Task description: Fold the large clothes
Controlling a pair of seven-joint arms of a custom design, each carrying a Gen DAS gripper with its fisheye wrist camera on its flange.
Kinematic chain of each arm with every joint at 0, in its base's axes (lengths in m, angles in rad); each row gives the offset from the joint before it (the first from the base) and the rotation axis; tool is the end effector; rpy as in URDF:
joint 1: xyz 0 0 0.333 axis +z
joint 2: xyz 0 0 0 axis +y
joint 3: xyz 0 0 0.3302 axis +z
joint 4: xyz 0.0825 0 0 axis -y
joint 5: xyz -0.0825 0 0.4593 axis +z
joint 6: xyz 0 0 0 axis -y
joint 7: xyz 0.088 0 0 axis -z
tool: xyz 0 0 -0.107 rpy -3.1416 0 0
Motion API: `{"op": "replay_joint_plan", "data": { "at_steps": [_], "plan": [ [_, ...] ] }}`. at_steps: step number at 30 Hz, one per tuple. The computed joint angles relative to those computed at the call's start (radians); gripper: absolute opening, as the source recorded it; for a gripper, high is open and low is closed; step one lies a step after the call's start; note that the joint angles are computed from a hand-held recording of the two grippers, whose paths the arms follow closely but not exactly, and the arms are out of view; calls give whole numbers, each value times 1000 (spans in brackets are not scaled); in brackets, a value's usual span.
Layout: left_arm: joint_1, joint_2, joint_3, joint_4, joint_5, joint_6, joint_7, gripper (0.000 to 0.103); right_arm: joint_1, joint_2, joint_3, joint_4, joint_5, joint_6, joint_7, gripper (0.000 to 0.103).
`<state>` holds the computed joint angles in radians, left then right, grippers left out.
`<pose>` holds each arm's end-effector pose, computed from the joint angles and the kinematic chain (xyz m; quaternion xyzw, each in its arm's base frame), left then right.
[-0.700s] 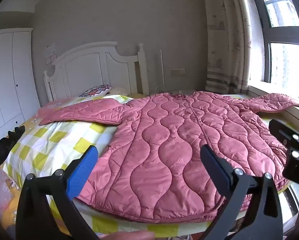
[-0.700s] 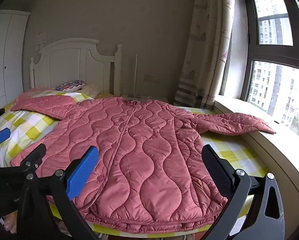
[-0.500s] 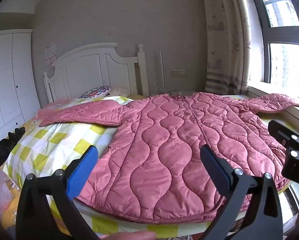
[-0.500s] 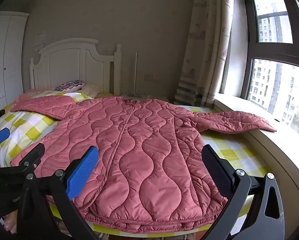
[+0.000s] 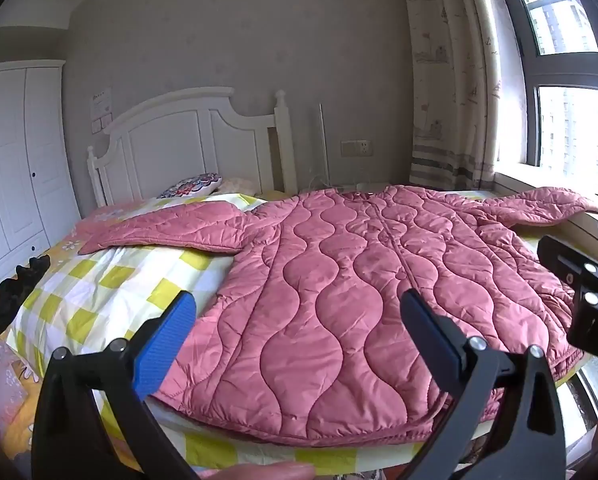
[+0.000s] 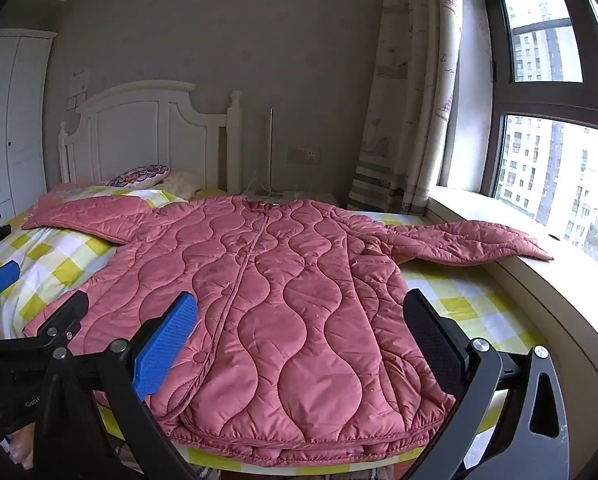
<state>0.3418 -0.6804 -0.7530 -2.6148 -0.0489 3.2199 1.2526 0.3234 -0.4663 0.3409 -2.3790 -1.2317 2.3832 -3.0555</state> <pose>0.4342 -0.2178 0.5235 -0.5232 0.6438 -0.3889 0.4006 0.4077 0.3224 0.5265 -0.5249 0.6400 -0.4500 0.3353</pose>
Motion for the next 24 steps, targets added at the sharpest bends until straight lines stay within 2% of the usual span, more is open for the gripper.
{"op": "replay_joint_plan", "data": {
  "at_steps": [13,24],
  "plan": [
    [-25,8,29,2,17,-14,4,101,-1,3,-4,1,12,9,-7,99],
    [-23,8,26,1,18,-11,3,101,-2,3,-5,0,11,12,-3,99]
  ]
}}
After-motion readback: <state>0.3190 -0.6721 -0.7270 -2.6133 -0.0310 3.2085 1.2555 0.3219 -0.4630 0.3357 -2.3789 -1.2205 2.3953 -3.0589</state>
